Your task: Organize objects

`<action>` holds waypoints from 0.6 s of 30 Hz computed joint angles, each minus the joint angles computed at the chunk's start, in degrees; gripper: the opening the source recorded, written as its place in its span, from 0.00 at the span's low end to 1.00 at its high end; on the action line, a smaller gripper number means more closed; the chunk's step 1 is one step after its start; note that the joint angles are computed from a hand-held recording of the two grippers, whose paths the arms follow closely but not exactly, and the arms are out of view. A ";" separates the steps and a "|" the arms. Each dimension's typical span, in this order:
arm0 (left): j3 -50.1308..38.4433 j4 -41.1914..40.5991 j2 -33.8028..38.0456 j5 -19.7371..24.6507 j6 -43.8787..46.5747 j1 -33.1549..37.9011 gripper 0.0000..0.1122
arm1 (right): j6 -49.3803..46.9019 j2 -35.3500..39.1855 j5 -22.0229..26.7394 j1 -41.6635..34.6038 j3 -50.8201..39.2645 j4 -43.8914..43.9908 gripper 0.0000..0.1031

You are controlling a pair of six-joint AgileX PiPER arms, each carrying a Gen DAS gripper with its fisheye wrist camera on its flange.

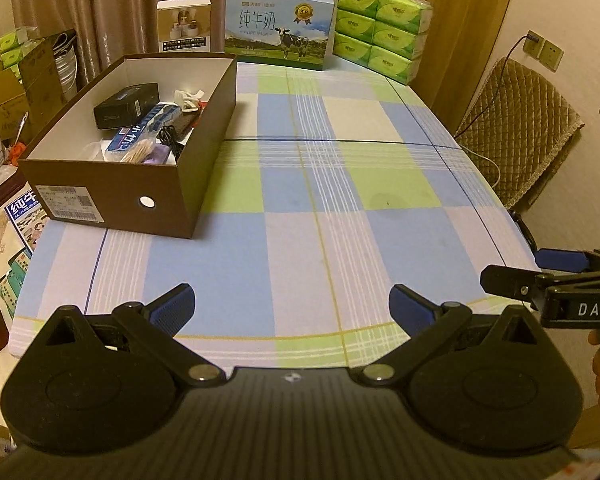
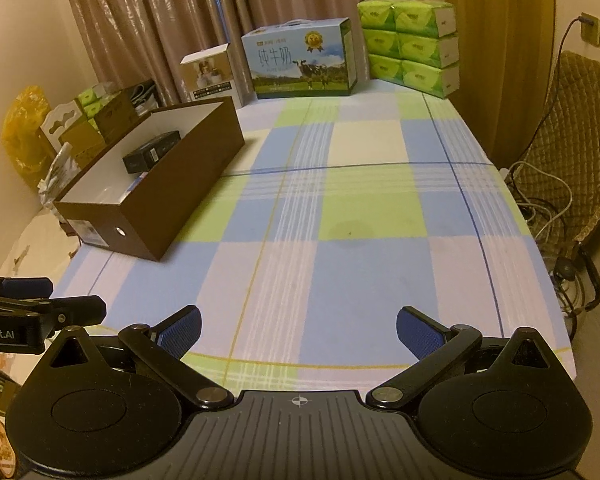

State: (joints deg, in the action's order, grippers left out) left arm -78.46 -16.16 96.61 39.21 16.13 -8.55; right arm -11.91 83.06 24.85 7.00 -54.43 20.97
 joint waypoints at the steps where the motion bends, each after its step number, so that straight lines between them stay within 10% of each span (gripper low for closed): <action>1: 0.32 0.00 -0.30 -0.01 -0.10 -0.08 0.91 | -0.33 -0.16 0.02 -0.11 0.17 0.22 0.98; 18: 2.37 1.15 -1.61 -1.02 -1.92 -1.29 0.91 | -3.16 -1.36 0.42 -1.47 1.66 1.85 0.98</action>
